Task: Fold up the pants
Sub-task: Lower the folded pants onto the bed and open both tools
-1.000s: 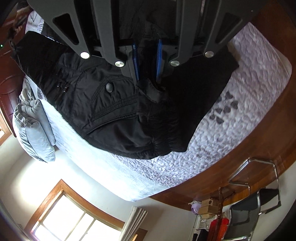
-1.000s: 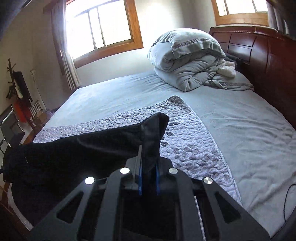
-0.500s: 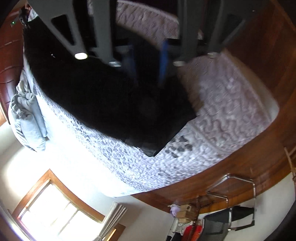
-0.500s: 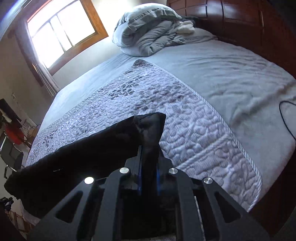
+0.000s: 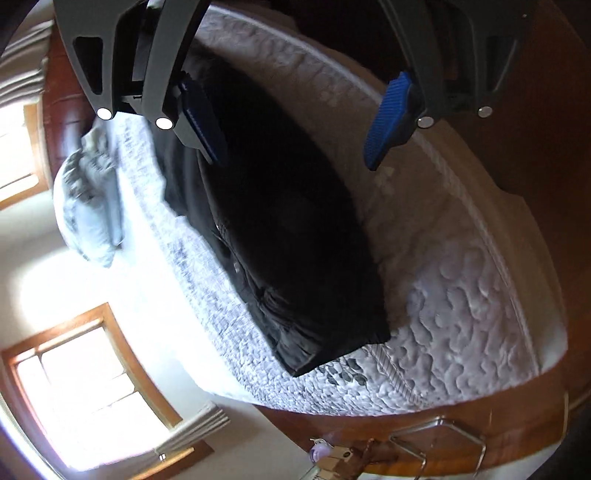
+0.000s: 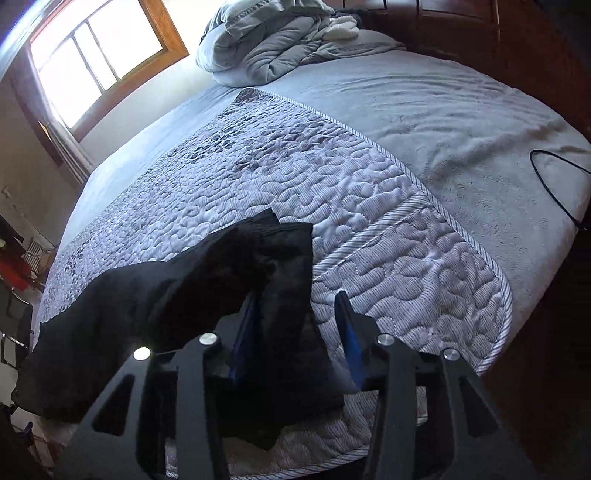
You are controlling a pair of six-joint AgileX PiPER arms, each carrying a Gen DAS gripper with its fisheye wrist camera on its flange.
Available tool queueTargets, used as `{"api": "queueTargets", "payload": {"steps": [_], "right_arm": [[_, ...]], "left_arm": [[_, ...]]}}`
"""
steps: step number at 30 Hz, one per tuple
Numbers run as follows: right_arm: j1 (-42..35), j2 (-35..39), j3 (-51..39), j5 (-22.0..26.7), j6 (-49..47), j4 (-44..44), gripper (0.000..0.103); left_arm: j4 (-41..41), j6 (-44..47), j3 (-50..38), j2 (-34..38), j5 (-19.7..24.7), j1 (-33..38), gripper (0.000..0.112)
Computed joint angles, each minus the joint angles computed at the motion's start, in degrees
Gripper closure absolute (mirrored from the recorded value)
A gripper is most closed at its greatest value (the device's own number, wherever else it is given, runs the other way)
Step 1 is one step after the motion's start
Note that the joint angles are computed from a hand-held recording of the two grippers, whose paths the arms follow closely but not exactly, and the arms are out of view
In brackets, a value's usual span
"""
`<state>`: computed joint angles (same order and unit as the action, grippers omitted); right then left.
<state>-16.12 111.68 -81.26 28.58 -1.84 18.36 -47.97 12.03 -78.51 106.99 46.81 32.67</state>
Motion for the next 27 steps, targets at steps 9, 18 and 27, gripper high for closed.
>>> {"api": "queueTargets", "payload": {"steps": [9, 18, 27], "right_arm": [[-0.5, -4.3, 3.7, 1.4, 0.4, -2.4, 0.045], [-0.3, -5.9, 5.3, 2.3, 1.1, -2.2, 0.042], [-3.2, -10.5, 9.0, 2.5, -1.0, 0.2, 0.034]], "left_arm": [[-3.3, -2.5, -1.2, 0.3, 2.4, 0.9, 0.031], [-18.0, 7.7, 13.8, -4.6, -2.4, 3.2, 0.021], [-8.3, -3.9, 1.0, 3.1, -6.7, -0.6, 0.018]]}}
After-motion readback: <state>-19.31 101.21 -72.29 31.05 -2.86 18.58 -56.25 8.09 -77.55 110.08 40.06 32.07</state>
